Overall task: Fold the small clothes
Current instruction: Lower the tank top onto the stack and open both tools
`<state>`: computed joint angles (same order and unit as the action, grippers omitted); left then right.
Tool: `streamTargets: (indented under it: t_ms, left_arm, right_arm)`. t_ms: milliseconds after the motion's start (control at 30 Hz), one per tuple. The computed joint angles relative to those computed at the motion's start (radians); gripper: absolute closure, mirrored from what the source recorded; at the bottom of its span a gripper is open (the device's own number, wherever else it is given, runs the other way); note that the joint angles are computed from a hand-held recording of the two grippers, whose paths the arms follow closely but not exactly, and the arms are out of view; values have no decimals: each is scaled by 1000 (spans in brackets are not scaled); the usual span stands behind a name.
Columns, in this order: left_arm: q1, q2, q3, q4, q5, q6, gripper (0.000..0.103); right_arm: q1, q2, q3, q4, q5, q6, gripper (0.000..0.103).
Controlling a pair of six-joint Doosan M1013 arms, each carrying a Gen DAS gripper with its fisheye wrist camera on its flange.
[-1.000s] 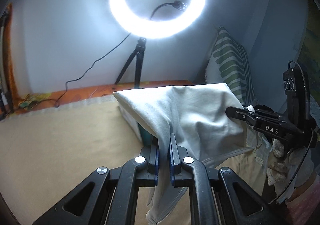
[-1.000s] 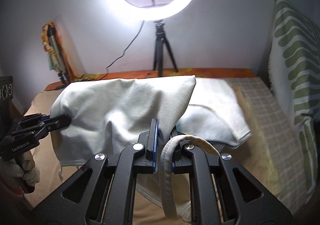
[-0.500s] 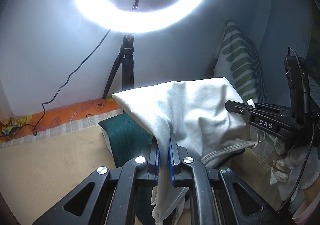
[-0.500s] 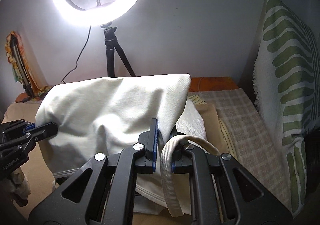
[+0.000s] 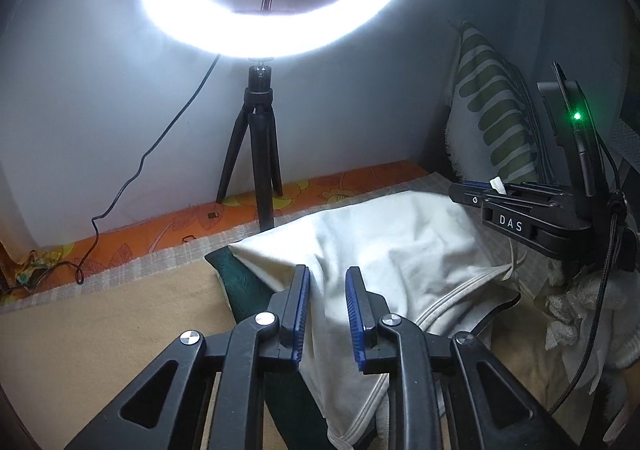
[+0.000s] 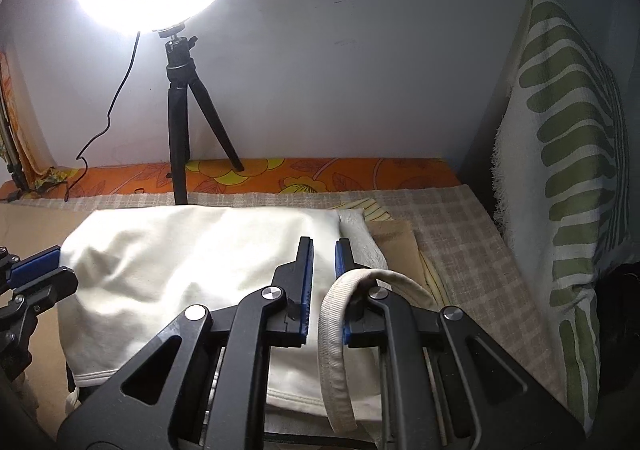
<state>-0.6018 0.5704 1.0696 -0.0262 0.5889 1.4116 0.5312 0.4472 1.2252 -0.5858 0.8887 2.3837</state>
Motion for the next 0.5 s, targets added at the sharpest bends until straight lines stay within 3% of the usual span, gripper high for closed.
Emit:
streamTargets:
  t_ms: [500]
  left_arm:
    - [-6,-53,44,-6,-21,6,80]
  right_arm:
    - [17,-36,6,-6,32,29,89]
